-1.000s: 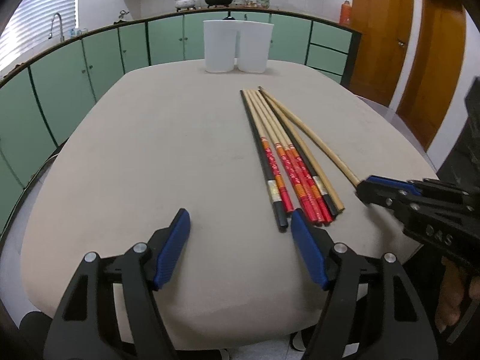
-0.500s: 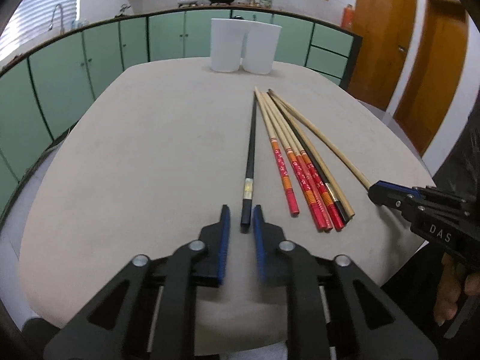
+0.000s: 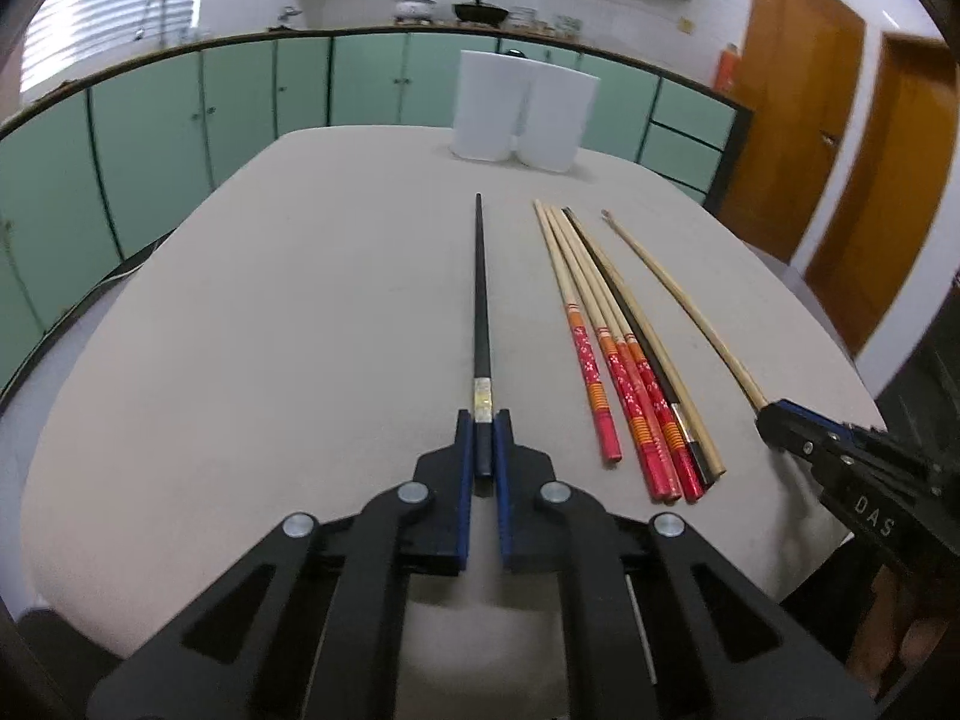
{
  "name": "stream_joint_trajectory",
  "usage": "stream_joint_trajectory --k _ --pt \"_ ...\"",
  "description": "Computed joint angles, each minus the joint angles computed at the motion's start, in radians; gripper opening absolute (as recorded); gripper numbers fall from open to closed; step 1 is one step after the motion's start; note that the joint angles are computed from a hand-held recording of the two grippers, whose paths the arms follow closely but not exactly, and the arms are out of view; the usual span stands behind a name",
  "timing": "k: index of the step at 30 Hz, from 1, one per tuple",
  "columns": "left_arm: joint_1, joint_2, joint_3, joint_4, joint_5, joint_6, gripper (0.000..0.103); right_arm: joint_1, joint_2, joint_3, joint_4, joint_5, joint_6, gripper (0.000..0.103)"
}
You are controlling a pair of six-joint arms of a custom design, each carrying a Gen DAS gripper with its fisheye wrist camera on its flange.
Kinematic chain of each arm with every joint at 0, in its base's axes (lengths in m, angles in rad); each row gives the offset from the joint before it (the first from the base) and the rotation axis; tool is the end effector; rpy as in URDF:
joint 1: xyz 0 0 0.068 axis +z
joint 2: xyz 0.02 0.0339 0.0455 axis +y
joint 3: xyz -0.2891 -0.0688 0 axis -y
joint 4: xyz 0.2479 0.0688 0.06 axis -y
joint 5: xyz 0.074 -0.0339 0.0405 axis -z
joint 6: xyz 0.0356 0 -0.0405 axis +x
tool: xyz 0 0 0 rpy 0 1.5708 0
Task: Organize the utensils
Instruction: 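Pull one black chopstick from the bundle with the left gripper while the right gripper grasps a wooden chopstick, then carry the black chopstick with the left gripper while the right gripper carries the wooden chopstick to the white holder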
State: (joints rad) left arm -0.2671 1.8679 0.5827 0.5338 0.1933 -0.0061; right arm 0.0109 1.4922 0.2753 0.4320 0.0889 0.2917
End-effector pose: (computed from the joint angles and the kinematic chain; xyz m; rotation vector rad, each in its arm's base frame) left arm 0.2988 -0.0889 0.0946 0.4006 2.2979 -0.3617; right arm 0.2170 -0.0008 0.1126 0.3720 2.3226 0.0435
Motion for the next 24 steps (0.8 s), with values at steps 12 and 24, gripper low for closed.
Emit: stream_joint_trajectory --k 12,24 --pt "0.010 0.007 0.026 -0.036 0.031 0.027 0.006 -0.019 -0.012 0.004 -0.026 -0.044 -0.047 0.007" --pt "0.075 -0.265 0.187 -0.466 0.128 -0.006 0.006 -0.148 -0.376 0.256 -0.615 -0.182 -0.145 0.007"
